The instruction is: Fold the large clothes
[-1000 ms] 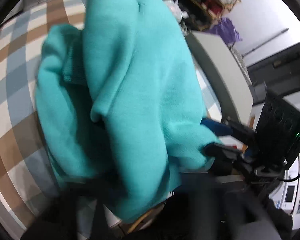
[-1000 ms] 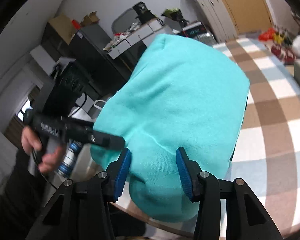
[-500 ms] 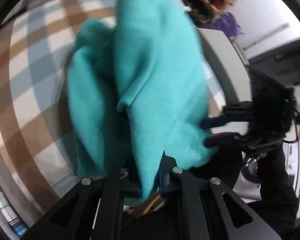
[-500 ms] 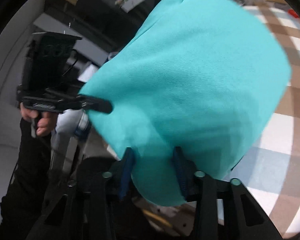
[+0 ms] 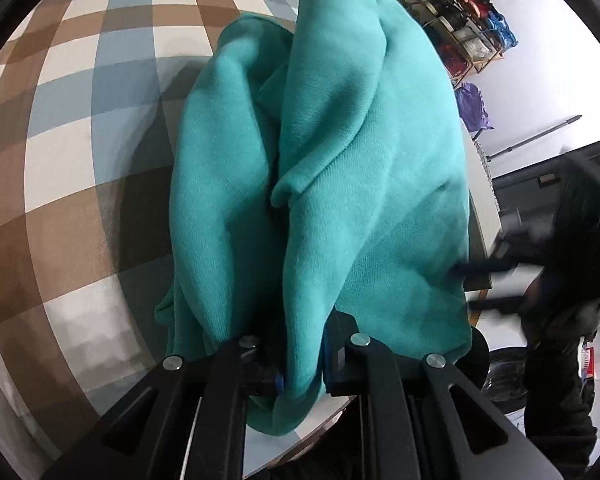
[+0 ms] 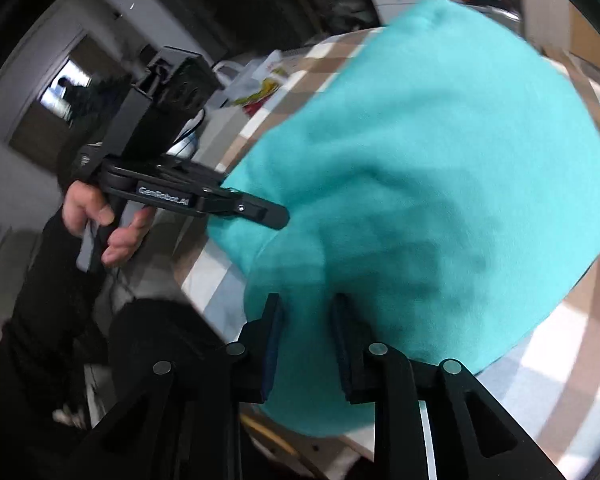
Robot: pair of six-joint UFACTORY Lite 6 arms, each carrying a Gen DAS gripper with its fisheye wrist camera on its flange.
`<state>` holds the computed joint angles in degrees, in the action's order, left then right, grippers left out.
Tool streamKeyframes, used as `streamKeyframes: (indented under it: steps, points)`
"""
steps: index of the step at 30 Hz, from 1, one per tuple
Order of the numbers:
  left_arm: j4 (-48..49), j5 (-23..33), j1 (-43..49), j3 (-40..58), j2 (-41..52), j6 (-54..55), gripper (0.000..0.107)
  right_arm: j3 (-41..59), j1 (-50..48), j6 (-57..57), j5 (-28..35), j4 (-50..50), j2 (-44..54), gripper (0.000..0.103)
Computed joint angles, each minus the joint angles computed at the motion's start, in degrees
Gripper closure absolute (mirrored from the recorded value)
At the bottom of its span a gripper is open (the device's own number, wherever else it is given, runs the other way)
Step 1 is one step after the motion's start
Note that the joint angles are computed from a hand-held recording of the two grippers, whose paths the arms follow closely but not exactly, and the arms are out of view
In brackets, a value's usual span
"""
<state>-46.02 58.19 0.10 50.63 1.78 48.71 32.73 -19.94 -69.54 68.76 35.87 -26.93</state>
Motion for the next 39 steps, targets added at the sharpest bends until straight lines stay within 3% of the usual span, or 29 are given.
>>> streamKeyframes:
  steps: [1,2,3,5,8,12,13,14,15,16,19,21,22,23,29,33,35,39]
  points:
    - [-0.66,0.0,0.38,-0.56,-0.22,0.44,0.097,4.07,-2.58,-1.2,2.18,0.95,2.37,0.077]
    - [-0.61,0.98,2.09,-1.1,-0.59,1.53,0.097,7.75,-5.28,-2.21,3.59,3.4,4.0,0.067]
    - [-0.92,1.1,2.7,-1.27,-0.36,2.22,0.097,10.47,-5.73,-2.03,3.21,5.84,5.29,0.048]
    - [-1.4,1.19,3.41,-1.48,-0.44,2.54,0.097,17.91,-6.47,-3.6,-1.49,11.55,10.15,0.032]
    - [-1.67,-0.02,2.64,-3.12,-3.78,0.89,0.095,28.02,0.8,-1.14,-14.49,11.57,19.27,0.03]
    - [-1.78,-2.84,-0.48,-6.56,-9.46,-1.99,0.088,44.96,10.52,13.72,-21.91,-3.28,38.58,0.031]
    - [-2.13,-3.09,-1.11,-7.52,-11.02,-2.92,0.079,49.03,10.73,15.95,-20.36,-4.59,43.98,0.031]
    - [-2.77,-3.24,-1.75,-7.9,-11.68,-3.07,0.068,51.11,10.33,17.61,-18.09,-4.83,46.99,0.038]
    - [-3.93,-3.75,-2.29,-9.11,-13.16,-2.4,0.062,53.29,9.76,18.76,-14.82,-3.58,50.12,0.052]
    - [-4.94,-4.39,-3.04,-10.58,-15.0,-1.97,0.05,53.08,9.21,18.25,-13.2,-2.1,50.85,0.054]
    - [-1.78,-9.67,-8.96,-12.44,-18.36,-4.24,0.046,46.03,8.48,12.22,-15.48,0.26,45.35,0.067]
    - [-1.4,-8.85,-9.96,-11.17,-17.23,-4.93,0.065,41.83,8.19,9.64,-17.24,1.65,41.13,0.081]
    - [-1.39,-5.58,-8.58,-9.23,-15.19,-5.27,0.098,41.4,7.86,9.0,-17.64,2.77,40.2,0.084]
    - [-0.7,-3.24,-6.51,-8.37,-14.74,-5.31,0.102,40.32,6.27,7.45,-16.72,4.62,37.98,0.088]
    - [0.86,9.53,3.86,4.83,-10.16,-2.99,0.102,43.64,4.96,8.93,-15.12,7.62,34.35,0.094]
    - [5.78,1.24,-0.53,7.42,0.69,-6.82,0.102,47.34,10.8,17.9,-22.45,1.41,41.91,0.094]
    - [2.53,0.83,-0.02,8.31,6.72,-4.31,0.101,49.31,14.68,24.99,-27.19,-5.53,47.58,0.094]
    - [-6.79,5.76,6.65,8.83,14.93,5.81,0.1,52.94,20.5,40.37,-33.02,-21.32,58.52,0.094]
